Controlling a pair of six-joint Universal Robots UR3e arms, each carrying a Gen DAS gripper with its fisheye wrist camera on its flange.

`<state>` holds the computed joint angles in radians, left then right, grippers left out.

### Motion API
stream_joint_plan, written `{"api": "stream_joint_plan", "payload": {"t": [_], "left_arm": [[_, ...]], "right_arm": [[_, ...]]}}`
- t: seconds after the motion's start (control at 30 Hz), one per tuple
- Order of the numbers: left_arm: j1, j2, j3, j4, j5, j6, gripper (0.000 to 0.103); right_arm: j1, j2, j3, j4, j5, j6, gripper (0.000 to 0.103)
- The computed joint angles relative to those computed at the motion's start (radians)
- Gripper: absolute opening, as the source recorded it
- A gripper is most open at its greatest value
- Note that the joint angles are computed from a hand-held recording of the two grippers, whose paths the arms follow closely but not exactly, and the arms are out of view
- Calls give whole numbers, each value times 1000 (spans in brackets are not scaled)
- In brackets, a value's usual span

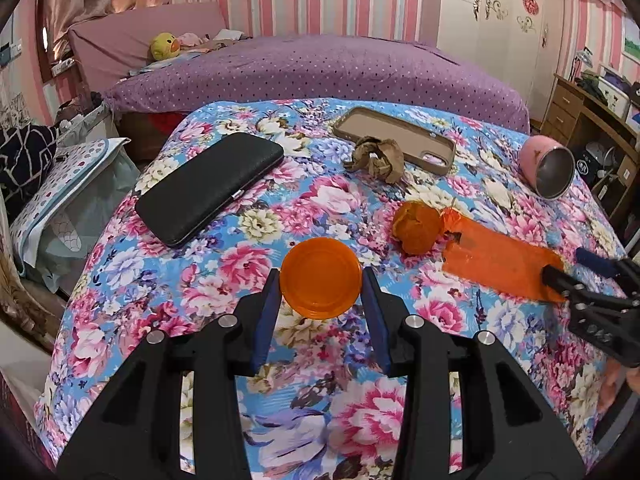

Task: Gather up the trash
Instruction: 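Grasp the orange round lid with the left tool while the right tool grasps the orange bag, then carry the orange lid and the orange bag over the blue basket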

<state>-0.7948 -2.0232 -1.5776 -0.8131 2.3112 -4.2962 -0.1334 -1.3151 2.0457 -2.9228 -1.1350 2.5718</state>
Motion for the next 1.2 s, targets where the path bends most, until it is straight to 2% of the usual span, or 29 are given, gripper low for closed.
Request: {"api": "stream_joint_plan", "payload": {"t": [0.17,0.27,0.33,0.43,0.6,0.87,1.2], "left_arm": [[3,13,-16,12,3,-14,39],[0,7,-6,8,6,-11,39],[-5,-1,10,-7,14,-10,39],[-12,-3,22,-28,26,-18,39],[-19,5,20,-14,30,-34,39],[-47,-54,117,-33,42,-27,39],[-85,-220,378,-158,45,-4,39]], "right_arm": [[14,5,-13,56,25,-23,34],[29,-3,13,13,9,-30,26],[26,-12,24,5,19,-39,15],[-3,-39,64,-45,47,-30,11],[-121,-128,161,-103,120,-61,9],[-401,-274,265,24,267,-231,9],[-537,-279,263,131,366,-354,9]]}}
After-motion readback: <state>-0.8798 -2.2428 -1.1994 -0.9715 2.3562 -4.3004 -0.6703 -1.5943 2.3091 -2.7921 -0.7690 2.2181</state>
